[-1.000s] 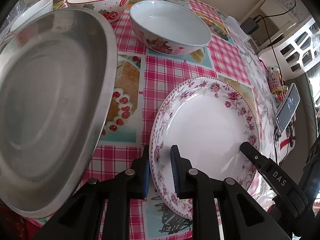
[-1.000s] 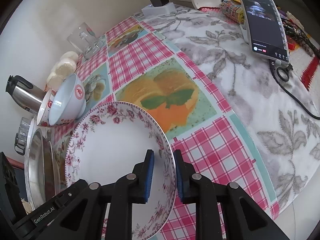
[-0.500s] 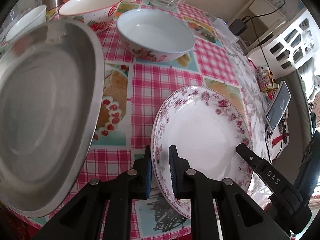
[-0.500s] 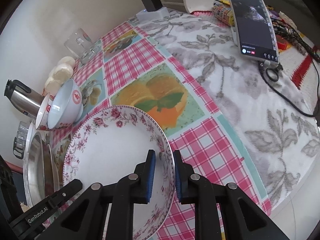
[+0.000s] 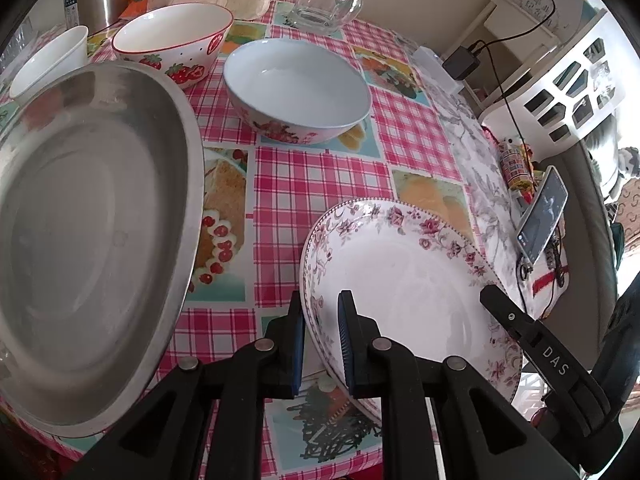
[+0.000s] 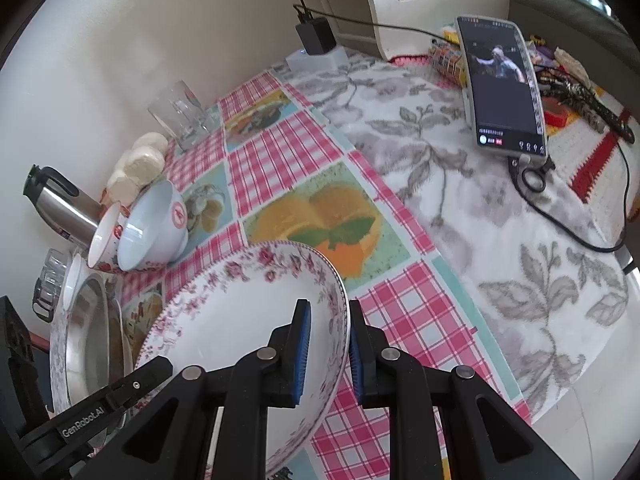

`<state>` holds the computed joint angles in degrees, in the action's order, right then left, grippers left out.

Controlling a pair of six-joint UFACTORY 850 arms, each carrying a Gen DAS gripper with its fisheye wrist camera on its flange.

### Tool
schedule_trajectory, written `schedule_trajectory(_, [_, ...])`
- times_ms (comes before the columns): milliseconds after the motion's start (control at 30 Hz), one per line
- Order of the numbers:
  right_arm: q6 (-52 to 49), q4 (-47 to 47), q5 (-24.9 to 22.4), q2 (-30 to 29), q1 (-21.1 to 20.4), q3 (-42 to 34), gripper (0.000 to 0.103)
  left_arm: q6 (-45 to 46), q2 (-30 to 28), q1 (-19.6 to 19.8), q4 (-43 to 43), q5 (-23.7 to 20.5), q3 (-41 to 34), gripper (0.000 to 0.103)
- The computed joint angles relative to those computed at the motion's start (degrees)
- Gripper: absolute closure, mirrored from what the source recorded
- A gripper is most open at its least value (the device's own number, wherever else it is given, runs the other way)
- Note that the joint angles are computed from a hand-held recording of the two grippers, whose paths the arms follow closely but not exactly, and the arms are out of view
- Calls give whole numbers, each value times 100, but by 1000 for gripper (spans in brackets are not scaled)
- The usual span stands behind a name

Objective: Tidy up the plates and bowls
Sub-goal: 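Lift the rose-rimmed plate with the right gripper and carry it over the steel basin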

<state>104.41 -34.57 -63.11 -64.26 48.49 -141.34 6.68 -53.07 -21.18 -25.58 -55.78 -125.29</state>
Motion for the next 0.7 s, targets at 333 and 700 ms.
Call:
schedule_trajectory(333, [214,-369,-100,14,73,-38,84,325,168,75,-392,159,151,87])
schedule_trajectory(700, [-94,-677,-677,-724,172,-1550,84,740,461,200,-776,482,435,87])
